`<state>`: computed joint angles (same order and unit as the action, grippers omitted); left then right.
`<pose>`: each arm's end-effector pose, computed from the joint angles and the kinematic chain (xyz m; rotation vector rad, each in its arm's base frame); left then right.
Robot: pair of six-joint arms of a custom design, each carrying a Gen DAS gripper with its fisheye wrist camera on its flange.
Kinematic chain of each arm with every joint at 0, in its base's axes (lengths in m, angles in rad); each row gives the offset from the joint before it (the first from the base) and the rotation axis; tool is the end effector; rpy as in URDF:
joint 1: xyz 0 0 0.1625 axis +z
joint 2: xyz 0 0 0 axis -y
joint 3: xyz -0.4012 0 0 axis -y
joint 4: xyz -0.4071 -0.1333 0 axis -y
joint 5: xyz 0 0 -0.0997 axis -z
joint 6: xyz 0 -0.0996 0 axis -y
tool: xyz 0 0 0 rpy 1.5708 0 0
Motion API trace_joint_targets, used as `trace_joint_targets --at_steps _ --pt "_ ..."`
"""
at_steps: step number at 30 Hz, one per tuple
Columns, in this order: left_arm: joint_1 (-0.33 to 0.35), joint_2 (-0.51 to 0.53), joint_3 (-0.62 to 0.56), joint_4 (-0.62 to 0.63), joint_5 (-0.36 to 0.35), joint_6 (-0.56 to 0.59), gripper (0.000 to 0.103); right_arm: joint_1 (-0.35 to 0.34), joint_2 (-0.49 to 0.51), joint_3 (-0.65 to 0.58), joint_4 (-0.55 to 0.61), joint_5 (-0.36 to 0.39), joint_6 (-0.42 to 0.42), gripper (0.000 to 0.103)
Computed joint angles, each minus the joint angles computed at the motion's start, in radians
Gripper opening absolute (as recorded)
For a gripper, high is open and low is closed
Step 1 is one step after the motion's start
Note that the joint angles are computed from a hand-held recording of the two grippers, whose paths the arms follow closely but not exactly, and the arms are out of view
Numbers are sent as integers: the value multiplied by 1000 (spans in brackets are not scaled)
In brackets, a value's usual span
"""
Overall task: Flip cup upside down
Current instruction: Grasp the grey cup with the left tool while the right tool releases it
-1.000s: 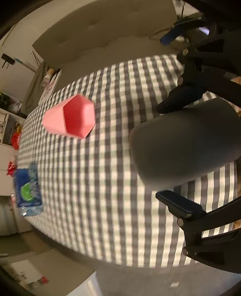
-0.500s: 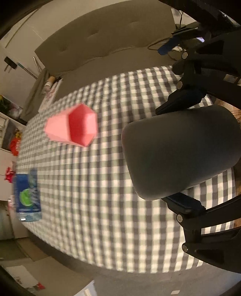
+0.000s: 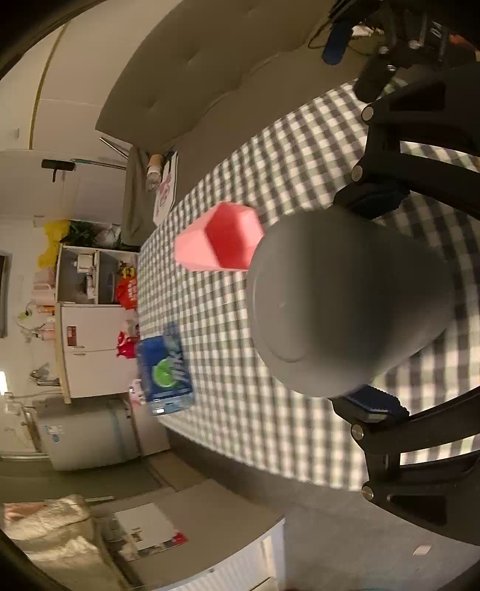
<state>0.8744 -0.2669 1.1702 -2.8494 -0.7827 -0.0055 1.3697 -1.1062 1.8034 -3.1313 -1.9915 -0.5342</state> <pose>-0.3295 -0.7119 -0.0802 0.6381 2.3360 -0.7755 -0.0342 -0.6316 0.2765 0.1603 -2.3358 0.8227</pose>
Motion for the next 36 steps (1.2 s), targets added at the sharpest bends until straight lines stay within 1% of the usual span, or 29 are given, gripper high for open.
trace_joint_targets --at_steps 5,8,11,14,16,19,20,21,28,32,36 --pt "-7 -20 59 -10 -19 -7 77 4 3 -2 2 -4 -1 90" --pt "-4 -43 95 2 -57 -29 78 7 4 0 0 -3 -3 90" --pt "-12 -52 119 -10 -33 -37 79 12 3 5 -4 -4 -7 90" --pt "-10 -65 135 21 -40 -69 83 15 0 11 -10 -5 -9 90" --pt "-5 -67 131 55 -49 -92 83 18 -2 15 -15 -6 -9 90" --pt "2 -59 105 153 -54 -134 82 21 -3 18 -19 -5 -12 90" --pt "6 -57 101 167 -68 -138 80 22 -4 20 -18 -7 -11 90" --pt "10 -56 98 172 -77 -142 73 22 -3 20 -17 -9 -10 90" --pt "17 -47 92 135 -92 -133 73 25 -1 23 -16 -13 -11 90" --pt "22 -26 60 127 -94 -121 73 23 5 21 -13 -15 -14 90" --pt "26 7 16 112 -88 -85 73 21 12 16 -8 -20 -14 90"
